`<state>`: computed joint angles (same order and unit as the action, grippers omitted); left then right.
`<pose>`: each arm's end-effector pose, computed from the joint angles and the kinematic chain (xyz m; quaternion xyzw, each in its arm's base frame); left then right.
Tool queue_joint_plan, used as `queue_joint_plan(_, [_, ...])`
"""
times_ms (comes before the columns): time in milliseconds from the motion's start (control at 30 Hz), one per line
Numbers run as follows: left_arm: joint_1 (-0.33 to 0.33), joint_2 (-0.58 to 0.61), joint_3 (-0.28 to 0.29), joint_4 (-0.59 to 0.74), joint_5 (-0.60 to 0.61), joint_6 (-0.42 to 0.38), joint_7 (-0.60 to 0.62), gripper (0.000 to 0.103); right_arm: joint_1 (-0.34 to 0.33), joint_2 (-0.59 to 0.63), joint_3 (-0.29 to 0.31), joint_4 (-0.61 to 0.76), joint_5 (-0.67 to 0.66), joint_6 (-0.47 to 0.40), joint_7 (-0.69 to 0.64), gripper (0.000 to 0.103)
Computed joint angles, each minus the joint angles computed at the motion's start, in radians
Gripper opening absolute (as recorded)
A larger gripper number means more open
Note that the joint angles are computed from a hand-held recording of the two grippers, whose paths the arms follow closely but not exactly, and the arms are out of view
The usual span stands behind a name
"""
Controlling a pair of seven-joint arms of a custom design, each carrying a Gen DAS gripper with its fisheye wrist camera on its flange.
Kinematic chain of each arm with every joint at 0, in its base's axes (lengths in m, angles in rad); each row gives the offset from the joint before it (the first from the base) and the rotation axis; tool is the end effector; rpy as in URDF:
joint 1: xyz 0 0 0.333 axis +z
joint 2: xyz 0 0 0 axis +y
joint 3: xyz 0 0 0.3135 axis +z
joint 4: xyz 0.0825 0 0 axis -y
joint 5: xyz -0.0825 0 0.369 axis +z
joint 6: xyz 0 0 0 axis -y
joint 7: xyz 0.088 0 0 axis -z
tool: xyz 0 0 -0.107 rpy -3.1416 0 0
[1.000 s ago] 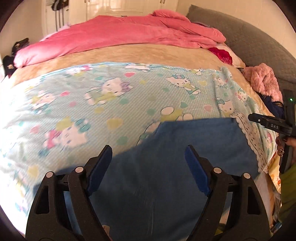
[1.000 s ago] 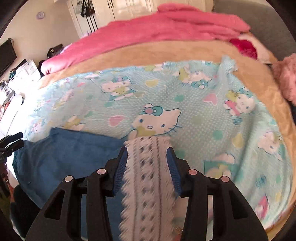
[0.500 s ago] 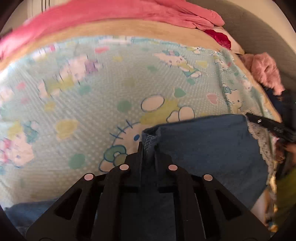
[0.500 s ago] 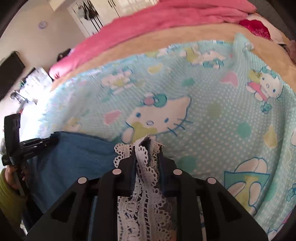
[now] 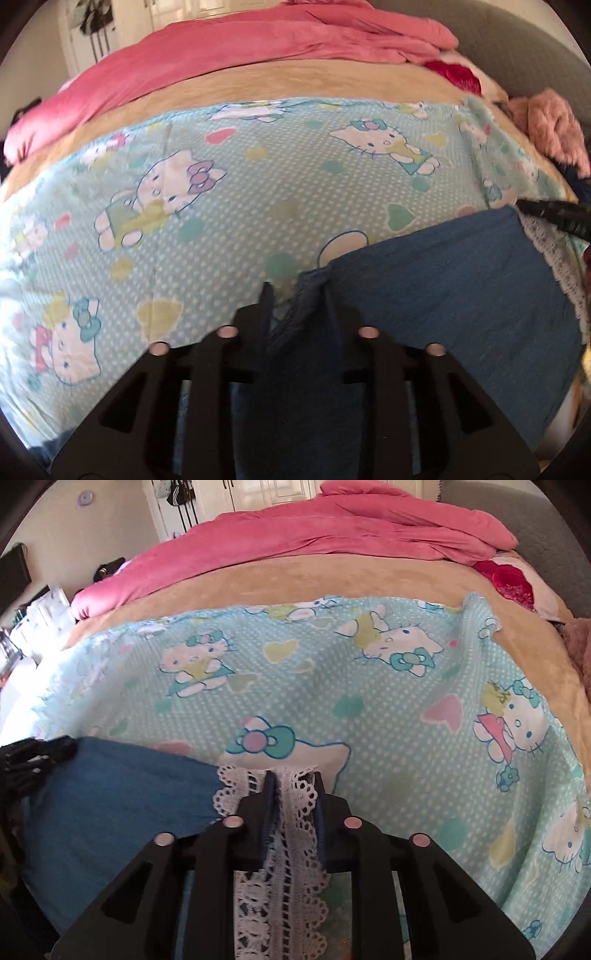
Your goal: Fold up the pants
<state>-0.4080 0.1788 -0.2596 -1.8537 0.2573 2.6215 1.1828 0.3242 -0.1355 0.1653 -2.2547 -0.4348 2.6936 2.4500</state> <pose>0.5016 -0.3900 0.4994 -0.5085 0.8067 -0.2643 0.1446 0.4582 0.2628 0.4869 -0.6557 0.6863 -0.1820 0.2568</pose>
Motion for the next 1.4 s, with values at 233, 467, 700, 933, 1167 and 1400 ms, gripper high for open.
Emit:
queue_joint_plan(233, [0.039, -0.172, 0.009, -0.134, 0.024, 0.017, -0.036, 0.031, -0.039, -0.136, 0.048, -0.064, -0.092, -0.045, 0.128, 0.052])
queue_joint_plan(467, [0.104, -0.371, -0.004, -0.305, -0.002, 0.002, -0.123, 0.06, -0.018, -0.242, 0.121, -0.111, -0.093, -0.089, 0.141, 0.064])
queue_joint_plan(700, [0.174, -0.545, -0.056, -0.433, 0.077, -0.052, -0.217, 0.076, 0.042, -0.215, 0.164, -0.094, -0.066, -0.101, 0.151, 0.064])
queue_joint_plan(933, [0.151, -0.499, -0.099, -0.43, 0.061, -0.1, -0.19, 0.084, 0.117, -0.095, 0.158, 0.003, -0.037, -0.183, 0.104, 0.064])
queue_joint_plan(1167, [0.125, -0.538, -0.018, -0.548, -0.029, -0.038, -0.149, 0.071, 0.168, -0.144, 0.099, -0.046, -0.01, -0.419, 0.132, 0.07])
queue_joint_plan(1400, [0.123, -0.589, -0.024, -0.581, -0.082, 0.007, -0.127, 0.079, 0.135, -0.21, 0.125, -0.092, 0.009, -0.328, 0.172, 0.07])
